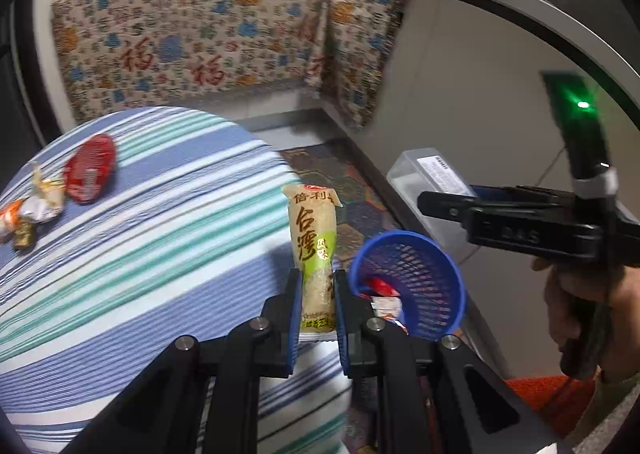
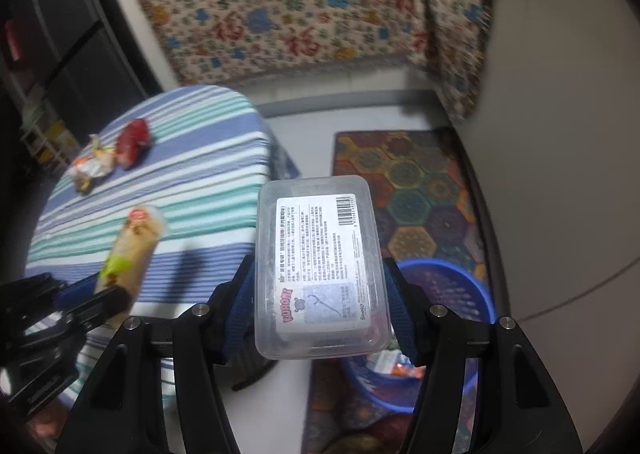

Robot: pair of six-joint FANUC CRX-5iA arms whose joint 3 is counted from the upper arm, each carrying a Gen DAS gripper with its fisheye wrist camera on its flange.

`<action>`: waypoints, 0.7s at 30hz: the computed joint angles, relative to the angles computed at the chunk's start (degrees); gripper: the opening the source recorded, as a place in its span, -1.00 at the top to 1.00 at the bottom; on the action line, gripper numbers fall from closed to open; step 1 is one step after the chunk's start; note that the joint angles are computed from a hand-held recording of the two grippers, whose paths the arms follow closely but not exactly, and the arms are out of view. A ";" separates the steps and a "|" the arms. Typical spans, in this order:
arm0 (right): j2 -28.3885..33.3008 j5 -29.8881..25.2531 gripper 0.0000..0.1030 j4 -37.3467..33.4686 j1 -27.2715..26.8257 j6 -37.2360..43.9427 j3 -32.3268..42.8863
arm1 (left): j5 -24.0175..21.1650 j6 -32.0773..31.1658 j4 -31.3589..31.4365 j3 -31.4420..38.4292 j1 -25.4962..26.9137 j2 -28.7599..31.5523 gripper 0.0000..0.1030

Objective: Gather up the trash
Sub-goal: 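Carry the box and snack bar over the blue wastebasket and open both tools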

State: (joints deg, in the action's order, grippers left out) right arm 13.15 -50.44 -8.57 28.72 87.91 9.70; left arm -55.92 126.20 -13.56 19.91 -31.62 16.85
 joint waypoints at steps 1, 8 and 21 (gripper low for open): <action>0.46 -0.44 -0.21 0.09 -0.77 -0.46 0.22 | 0.31 -0.78 0.84 1.05 -0.20 1.20 0.71; 2.91 -2.59 -0.21 2.66 -4.60 -3.73 0.48 | 3.10 -4.82 7.27 6.48 -0.79 8.60 0.71; 6.16 -6.19 -0.21 3.39 -8.36 -5.93 2.89 | -0.58 -6.71 9.85 18.47 -2.07 20.72 0.71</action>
